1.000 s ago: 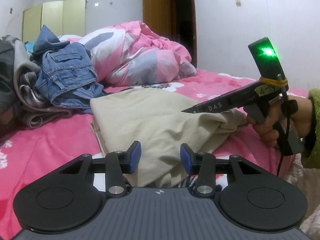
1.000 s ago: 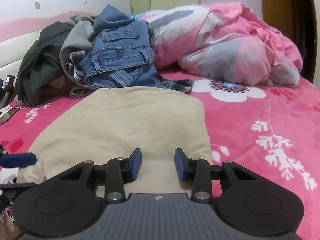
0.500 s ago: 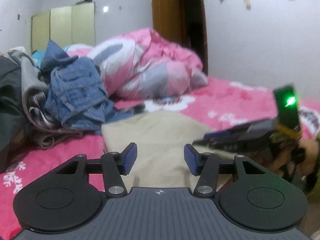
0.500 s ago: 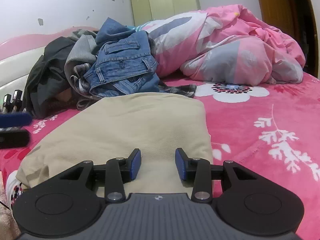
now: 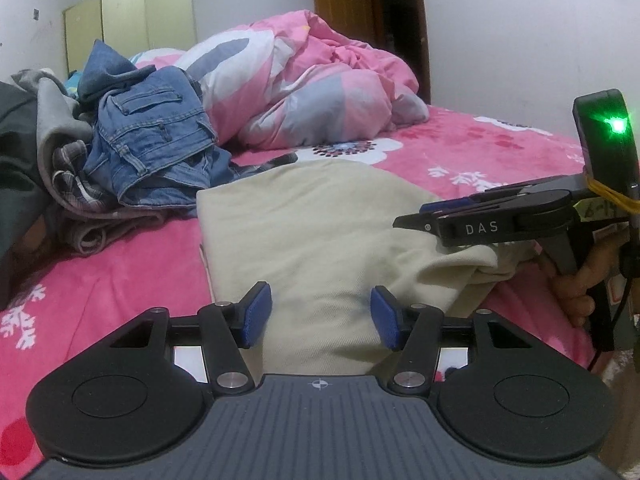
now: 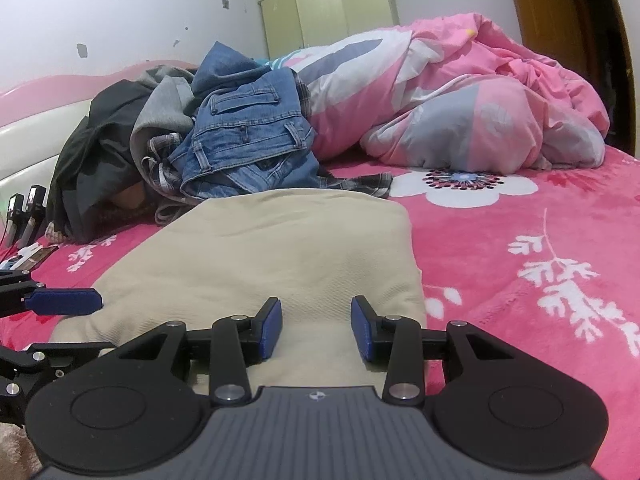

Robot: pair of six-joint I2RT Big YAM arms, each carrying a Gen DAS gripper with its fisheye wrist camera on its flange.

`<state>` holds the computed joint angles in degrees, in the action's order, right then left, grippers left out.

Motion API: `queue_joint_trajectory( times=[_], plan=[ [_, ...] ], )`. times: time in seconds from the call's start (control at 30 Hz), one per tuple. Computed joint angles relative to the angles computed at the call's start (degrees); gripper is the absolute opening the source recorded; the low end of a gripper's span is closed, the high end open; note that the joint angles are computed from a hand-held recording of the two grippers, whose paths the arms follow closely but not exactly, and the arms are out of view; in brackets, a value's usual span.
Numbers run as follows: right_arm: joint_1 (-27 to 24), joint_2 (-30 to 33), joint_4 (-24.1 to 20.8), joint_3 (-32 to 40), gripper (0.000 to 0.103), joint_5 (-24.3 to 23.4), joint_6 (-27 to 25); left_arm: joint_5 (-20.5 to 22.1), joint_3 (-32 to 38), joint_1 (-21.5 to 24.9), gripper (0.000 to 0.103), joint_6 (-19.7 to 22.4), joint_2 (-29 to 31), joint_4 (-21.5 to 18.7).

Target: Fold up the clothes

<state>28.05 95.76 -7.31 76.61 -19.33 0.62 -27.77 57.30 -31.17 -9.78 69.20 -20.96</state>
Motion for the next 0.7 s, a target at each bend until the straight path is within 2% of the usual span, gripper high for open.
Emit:
queue_joint_trajectory(
  times=[0.7],
  plan=[
    [0.1,-0.3,0.6,-0.5,0.041,0.7,-0.2,-0.1,0.3,-0.1,0.059,-0.8,0.1,-0.7]
  ],
)
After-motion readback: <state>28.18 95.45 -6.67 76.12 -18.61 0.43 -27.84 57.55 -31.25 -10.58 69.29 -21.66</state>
